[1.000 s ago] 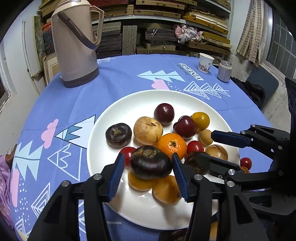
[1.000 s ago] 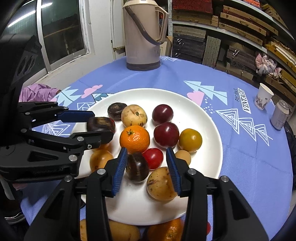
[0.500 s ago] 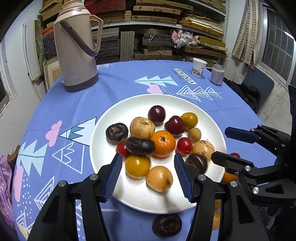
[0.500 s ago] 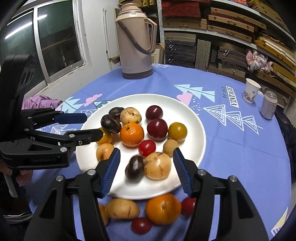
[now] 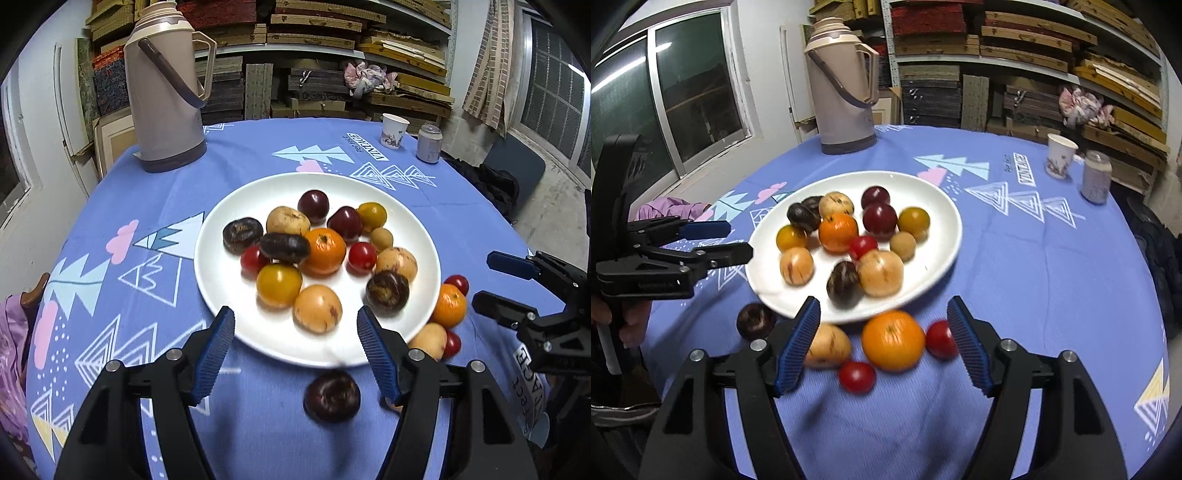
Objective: Organize fruits
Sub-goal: 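Withdraw both open tools back toward the remaining fruits, then grasp the last dark brown round fruit with the left tool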
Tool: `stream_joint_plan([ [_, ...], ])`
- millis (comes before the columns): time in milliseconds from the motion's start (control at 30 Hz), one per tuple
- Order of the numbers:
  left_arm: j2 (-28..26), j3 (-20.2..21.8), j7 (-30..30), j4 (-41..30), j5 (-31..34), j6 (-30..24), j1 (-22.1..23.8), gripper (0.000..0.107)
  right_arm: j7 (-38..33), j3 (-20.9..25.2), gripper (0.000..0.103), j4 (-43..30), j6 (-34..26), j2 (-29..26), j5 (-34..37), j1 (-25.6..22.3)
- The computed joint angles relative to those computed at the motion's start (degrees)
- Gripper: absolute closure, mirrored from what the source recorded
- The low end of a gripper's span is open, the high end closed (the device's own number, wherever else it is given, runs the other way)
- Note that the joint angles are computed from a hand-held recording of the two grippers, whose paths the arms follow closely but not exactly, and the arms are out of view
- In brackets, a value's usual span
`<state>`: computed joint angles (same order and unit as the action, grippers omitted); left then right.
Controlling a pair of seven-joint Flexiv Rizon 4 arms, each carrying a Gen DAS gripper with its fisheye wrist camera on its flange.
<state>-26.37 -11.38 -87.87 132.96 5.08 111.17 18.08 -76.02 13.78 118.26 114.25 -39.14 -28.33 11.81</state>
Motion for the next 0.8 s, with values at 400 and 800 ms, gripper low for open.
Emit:
stream_joint_plan([
  [400, 0.1, 1.18, -0.83, 3.75, 0.71, 0.79, -0.8, 0.038, 1.15, 1.07, 0.034, 4.17, 2.58, 0.15, -1.01, -2.51],
  [800, -1.41, 0.15, -0.31, 4.16, 1.25, 0.17, -0.64, 0.038, 2.15, 1.71, 0.029, 6.18, 3.78, 0.35, -3.71, -2.79],
])
